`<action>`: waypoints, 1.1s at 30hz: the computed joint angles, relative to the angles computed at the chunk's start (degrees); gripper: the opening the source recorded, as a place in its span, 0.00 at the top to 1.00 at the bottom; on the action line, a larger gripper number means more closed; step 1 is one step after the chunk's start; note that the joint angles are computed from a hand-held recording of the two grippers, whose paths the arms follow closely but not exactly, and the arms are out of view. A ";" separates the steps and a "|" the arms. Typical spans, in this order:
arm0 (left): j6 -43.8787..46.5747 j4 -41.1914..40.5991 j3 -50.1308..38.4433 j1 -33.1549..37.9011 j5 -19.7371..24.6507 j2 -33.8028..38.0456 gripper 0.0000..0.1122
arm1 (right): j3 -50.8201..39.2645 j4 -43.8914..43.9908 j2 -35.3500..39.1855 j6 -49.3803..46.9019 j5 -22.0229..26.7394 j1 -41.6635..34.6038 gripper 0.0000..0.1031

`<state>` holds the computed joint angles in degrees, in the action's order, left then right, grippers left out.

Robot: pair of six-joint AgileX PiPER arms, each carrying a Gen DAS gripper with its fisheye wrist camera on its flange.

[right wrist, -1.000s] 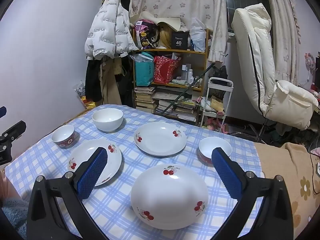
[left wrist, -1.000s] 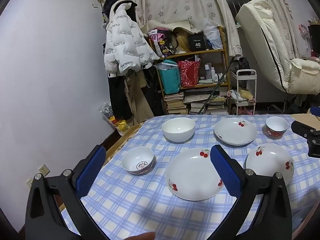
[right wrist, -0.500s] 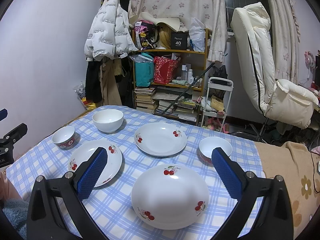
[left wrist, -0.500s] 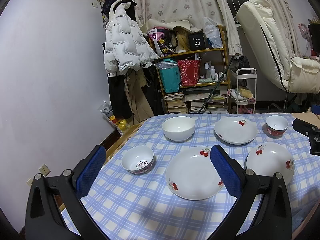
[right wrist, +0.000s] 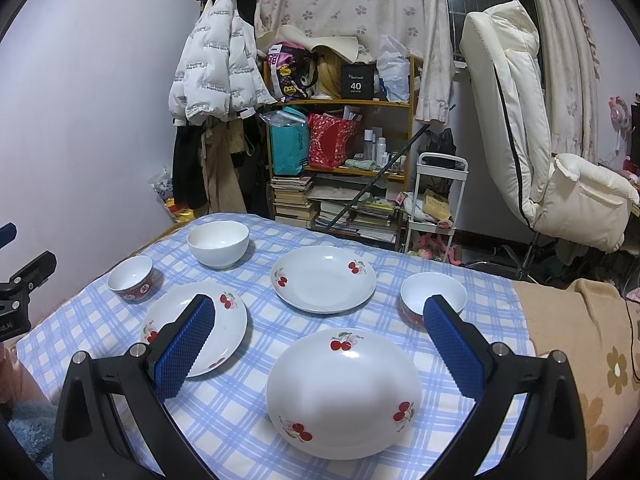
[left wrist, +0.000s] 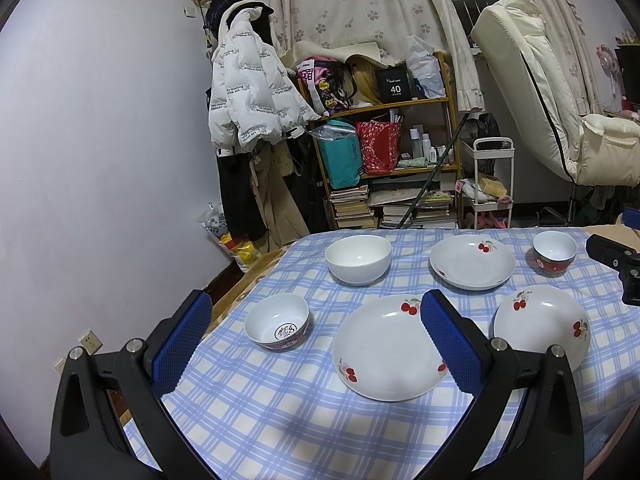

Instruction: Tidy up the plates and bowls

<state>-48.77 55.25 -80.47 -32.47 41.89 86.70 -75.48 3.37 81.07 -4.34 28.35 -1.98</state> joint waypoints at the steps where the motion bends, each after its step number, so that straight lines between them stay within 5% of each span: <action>1: 0.01 0.00 0.03 0.03 -0.07 -0.01 0.09 | -0.02 -0.06 0.03 0.06 0.00 0.01 0.00; 33: 0.23 -0.07 -0.41 -0.23 0.33 0.12 0.09 | 0.09 0.22 0.18 0.73 -0.99 -0.05 0.00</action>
<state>-48.55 55.18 -80.88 -32.71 42.22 86.81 -75.39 3.59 81.25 -3.60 27.36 -2.03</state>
